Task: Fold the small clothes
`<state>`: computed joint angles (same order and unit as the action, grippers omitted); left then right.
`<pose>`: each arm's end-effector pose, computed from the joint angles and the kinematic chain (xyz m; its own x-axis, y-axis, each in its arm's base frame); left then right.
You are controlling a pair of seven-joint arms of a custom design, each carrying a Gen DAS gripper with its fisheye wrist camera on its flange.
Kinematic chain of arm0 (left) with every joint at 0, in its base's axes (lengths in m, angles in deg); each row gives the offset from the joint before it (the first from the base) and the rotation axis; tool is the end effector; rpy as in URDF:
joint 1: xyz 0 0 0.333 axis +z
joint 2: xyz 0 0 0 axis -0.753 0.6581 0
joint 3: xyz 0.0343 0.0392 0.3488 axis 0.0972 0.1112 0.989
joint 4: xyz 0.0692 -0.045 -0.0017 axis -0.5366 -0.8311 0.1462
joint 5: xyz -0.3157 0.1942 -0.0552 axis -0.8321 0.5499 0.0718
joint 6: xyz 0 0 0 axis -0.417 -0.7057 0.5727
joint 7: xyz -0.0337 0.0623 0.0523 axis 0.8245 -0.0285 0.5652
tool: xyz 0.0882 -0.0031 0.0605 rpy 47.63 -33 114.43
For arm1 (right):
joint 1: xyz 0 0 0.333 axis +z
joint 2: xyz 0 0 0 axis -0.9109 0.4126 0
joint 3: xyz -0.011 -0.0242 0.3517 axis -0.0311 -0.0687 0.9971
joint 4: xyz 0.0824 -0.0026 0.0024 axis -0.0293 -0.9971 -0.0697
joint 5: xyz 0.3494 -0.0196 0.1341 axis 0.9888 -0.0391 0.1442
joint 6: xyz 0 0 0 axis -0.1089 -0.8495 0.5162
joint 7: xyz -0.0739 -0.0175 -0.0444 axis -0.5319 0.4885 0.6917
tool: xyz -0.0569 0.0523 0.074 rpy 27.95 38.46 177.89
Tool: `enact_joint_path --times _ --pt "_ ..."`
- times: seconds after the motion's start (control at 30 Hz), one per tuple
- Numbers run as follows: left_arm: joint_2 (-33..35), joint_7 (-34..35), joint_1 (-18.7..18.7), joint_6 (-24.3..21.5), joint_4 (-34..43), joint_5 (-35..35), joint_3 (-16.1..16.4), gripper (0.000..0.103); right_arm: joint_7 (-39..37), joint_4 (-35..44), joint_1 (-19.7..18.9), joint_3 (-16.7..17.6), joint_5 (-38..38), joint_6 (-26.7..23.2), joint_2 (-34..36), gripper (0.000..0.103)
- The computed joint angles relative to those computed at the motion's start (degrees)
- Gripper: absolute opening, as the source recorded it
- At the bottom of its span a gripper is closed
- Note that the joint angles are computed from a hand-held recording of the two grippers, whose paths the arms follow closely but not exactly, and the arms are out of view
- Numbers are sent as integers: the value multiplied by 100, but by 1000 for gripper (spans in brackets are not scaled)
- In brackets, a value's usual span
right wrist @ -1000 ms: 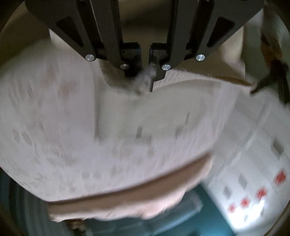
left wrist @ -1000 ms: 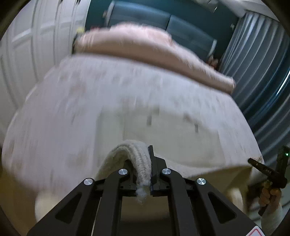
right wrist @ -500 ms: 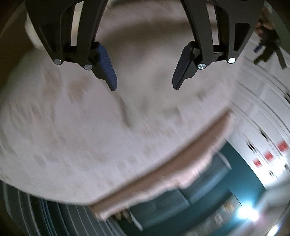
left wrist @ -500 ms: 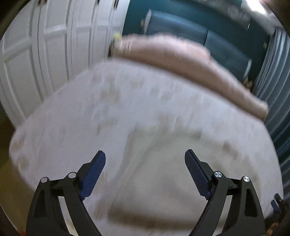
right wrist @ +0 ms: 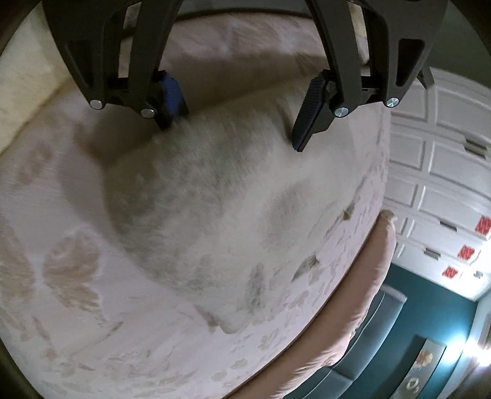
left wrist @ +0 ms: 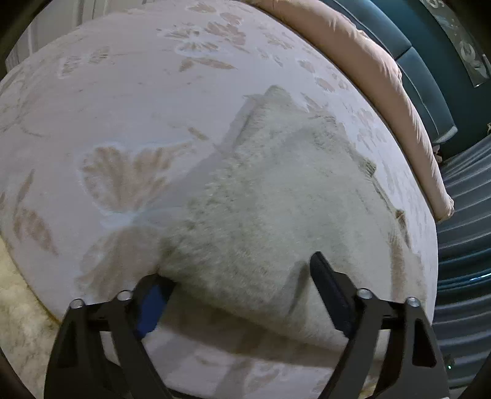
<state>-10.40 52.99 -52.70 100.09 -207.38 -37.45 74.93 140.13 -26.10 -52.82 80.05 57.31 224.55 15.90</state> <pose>0.5522 -0.1015 0.5385 0.5092 -0.7352 0.4474 -0.7130 -0.6515 -0.2592 0.5908 0.2497 0.5178 -0.2927 -0.7253 -0.6231 -0.7961 0.5458 -0.2613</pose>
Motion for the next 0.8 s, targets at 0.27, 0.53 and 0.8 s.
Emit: enact_joint_path --times 0.27,0.53,0.8 --pt "-667 1178 -152 -290 -216 -513 134 9 -277 -94 74 -101 -183 -385 -551 9" --pt "-1905 1148 -629 -1431 -1307 -408 382 10 -334 -1269 640 -541 -285 -1716 -1773 10" --pt "-2168 628 -663 -1568 -1143 195 490 28 486 -884 773 -721 -2114 -2329 -2003 27"
